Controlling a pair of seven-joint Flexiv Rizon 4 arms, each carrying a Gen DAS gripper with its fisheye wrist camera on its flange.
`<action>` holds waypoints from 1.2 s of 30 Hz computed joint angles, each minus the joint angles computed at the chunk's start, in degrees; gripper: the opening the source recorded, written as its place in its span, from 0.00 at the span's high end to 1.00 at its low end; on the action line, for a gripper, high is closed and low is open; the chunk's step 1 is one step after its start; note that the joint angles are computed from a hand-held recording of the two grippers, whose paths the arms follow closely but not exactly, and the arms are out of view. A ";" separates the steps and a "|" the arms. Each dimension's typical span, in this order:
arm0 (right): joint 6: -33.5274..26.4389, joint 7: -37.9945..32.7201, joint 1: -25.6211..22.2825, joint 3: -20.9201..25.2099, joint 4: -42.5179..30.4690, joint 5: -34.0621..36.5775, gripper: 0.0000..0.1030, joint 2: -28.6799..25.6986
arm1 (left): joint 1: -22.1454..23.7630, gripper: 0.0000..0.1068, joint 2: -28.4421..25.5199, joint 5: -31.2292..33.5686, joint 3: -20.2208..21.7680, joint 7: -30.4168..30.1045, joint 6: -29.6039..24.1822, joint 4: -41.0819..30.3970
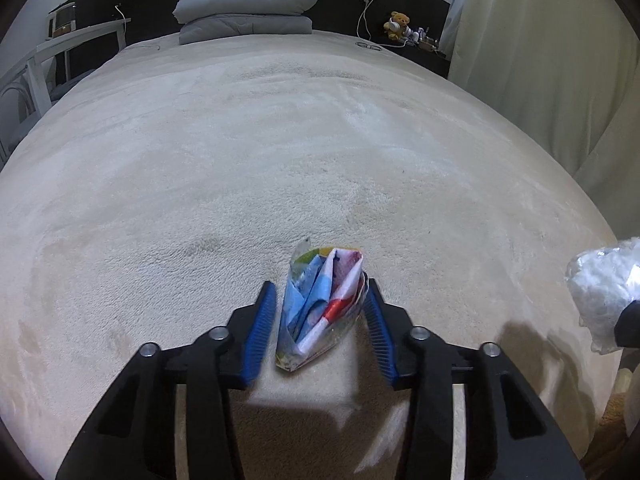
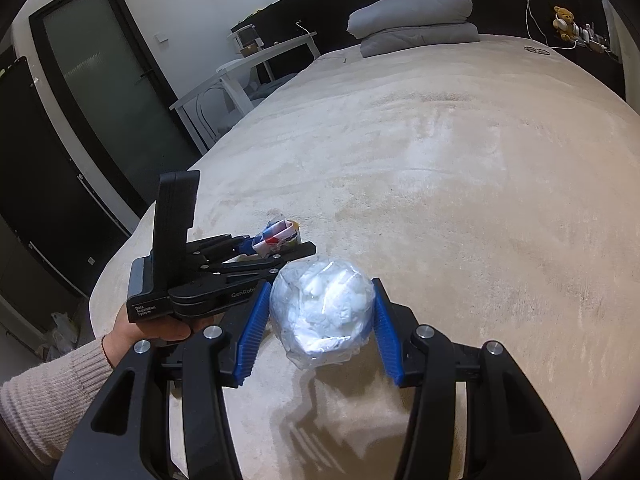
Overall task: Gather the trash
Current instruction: 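Close the left gripper on the colourful folded wrapper and lift it, then carry the tissue ball and colourful wrapper down over the plastic bag bin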
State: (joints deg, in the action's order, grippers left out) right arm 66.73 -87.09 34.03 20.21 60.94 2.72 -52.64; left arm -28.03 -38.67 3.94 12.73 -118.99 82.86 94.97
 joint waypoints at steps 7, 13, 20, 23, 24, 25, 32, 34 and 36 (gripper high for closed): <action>0.07 0.32 0.15 -0.35 -0.24 -0.10 0.52 -0.15 | 0.30 0.72 1.38 -0.22 -0.66 1.02 1.63 1.90; 1.27 1.19 0.37 -0.83 0.84 -0.41 0.52 0.35 | -0.30 0.72 2.38 -0.10 -0.64 1.54 1.87 2.76; 3.86 3.03 0.25 -0.93 3.57 -0.85 0.52 1.86 | -4.26 0.72 4.79 1.25 2.98 -2.06 3.32 5.21; 5.45 4.12 0.29 -1.05 5.66 -1.25 0.52 2.90 | -6.56 0.72 6.29 2.45 5.21 -4.20 3.54 6.57; 6.03 4.63 0.26 -1.07 6.42 -1.35 0.52 3.25 | -7.19 0.72 6.93 3.08 5.68 -4.69 3.63 7.15; 6.72 5.26 0.30 -1.24 7.21 -1.50 0.52 3.61 | -7.75 0.72 7.38 3.69 6.21 -5.19 3.53 7.43; 11.26 9.27 0.00 -1.38 13.56 -3.41 0.51 6.62 | -11.13 0.72 11.56 8.86 8.70 -10.05 3.70 10.41; 12.80 10.32 -0.15 -1.12 15.60 -3.81 0.51 7.56 | -12.58 0.73 12.50 10.83 9.90 -12.31 3.77 10.92; 14.02 11.07 -0.29 -0.73 17.19 -4.46 0.51 8.25 | -13.61 0.72 13.28 12.71 10.67 -14.69 3.62 11.31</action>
State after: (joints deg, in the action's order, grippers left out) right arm 80.75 -76.02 33.74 19.47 78.13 -1.74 -44.38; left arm -41.64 -25.40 16.65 23.40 -133.69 86.48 106.29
